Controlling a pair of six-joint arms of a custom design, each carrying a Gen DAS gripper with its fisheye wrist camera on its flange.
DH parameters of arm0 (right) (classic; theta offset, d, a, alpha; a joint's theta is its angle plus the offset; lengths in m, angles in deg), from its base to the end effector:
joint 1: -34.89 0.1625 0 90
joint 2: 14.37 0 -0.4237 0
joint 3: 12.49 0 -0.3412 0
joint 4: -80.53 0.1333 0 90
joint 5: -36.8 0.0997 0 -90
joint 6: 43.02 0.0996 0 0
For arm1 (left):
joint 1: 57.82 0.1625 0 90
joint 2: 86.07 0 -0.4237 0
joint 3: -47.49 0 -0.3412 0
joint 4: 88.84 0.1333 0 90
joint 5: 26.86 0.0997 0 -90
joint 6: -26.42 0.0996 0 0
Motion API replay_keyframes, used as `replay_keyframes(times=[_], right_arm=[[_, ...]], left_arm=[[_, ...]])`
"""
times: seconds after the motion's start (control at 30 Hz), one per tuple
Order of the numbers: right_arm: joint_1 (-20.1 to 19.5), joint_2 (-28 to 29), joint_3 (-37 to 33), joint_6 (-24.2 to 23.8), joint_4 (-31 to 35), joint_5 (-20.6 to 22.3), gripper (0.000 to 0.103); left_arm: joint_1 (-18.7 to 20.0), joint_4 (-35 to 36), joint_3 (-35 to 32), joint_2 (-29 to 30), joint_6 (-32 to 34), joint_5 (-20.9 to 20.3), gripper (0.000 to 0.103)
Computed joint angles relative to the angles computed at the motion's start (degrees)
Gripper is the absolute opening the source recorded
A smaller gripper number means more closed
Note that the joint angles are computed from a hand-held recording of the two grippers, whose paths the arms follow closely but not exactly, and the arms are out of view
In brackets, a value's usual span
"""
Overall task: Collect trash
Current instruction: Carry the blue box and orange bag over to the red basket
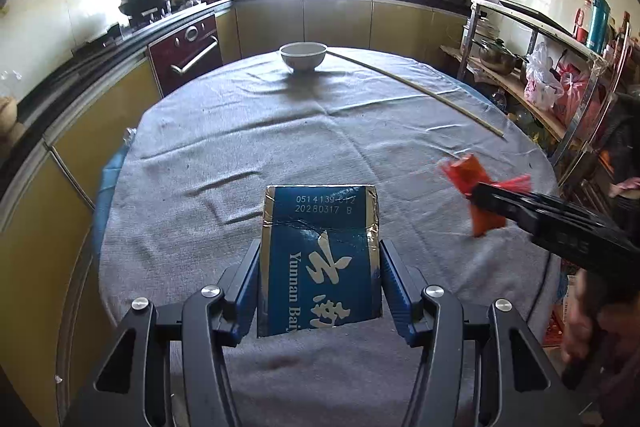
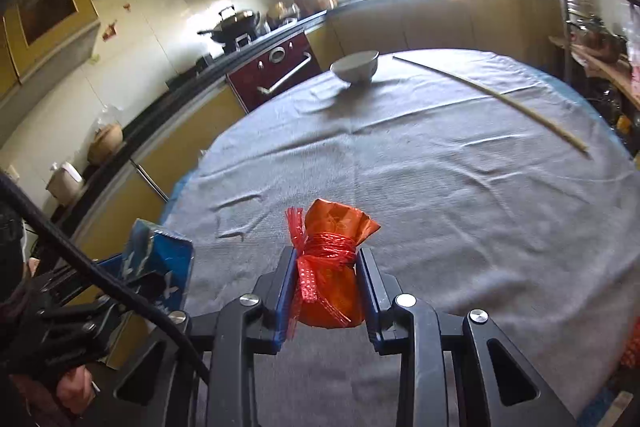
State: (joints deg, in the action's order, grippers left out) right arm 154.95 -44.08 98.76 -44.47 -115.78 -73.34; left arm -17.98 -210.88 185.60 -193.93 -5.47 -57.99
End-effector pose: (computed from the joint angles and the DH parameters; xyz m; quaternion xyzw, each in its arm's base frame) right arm 0.3601 -0.4246 -0.0081 0.2250 -0.9357 0.2468 0.1133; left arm -0.0643 -0.3383 0.3455 0.1307 0.8610 -0.3328 0.3618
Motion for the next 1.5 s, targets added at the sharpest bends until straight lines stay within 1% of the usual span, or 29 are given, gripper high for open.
replay_keyframes(times=[0.2,0.4,0.5,0.57,0.73,0.87,1.0,1.17,1.33,1.5], right_arm=[[0.63,-4.45,8.75,-0.18,-7.42,-1.35,0.032],[1.72,-7.39,14.33,0.09,-12.49,-2.28,0.032],[2.47,-8.58,16.19,0.2,-14.25,-2.42,0.032],[3.36,-9.01,17.13,-0.16,-15.27,-3.26,0.032],[4.91,-9.57,19.07,-0.14,-17.77,-4.23,0.032],[5.52,-9.92,19.78,-0.23,-18.82,-4.42,0.032],[5.64,-10.21,20.25,-0.34,-19.61,-4.49,0.032],[5.2,-11.07,21.91,0.36,-21.16,-4.91,0.032],[3.8,-12.33,24.22,1.0,-23.43,-5.07,0.032],[1.92,-13.72,26.89,1.23,-26.66,-5.37,0.032]], left_arm=[[-7.03,12.43,0.33,-1.75,-10.56,2.72,0.057],[-13.88,27.15,-0.89,-2.75,-22.39,3.96,0.057],[-16.69,33.04,-1.56,-3.11,-27.3,3.9,0.057],[-18.29,36.5,-1.97,-3.46,-29.81,3.81,0.057],[-20.98,42.81,-2.94,-3.18,-34.76,3.84,0.057],[-22.13,44.26,-2.91,-2.32,-35.7,3.83,0.057],[-22.57,41.97,-2.25,-1.21,-34.2,3.21,0.057],[-22.56,37.49,-1.34,1.24,-31.15,2.76,0.057],[-22.14,31.8,-0.45,4.47,-27.2,2.38,0.057],[-21.76,23.81,0.43,9.38,-21.84,2.0,0.057]])
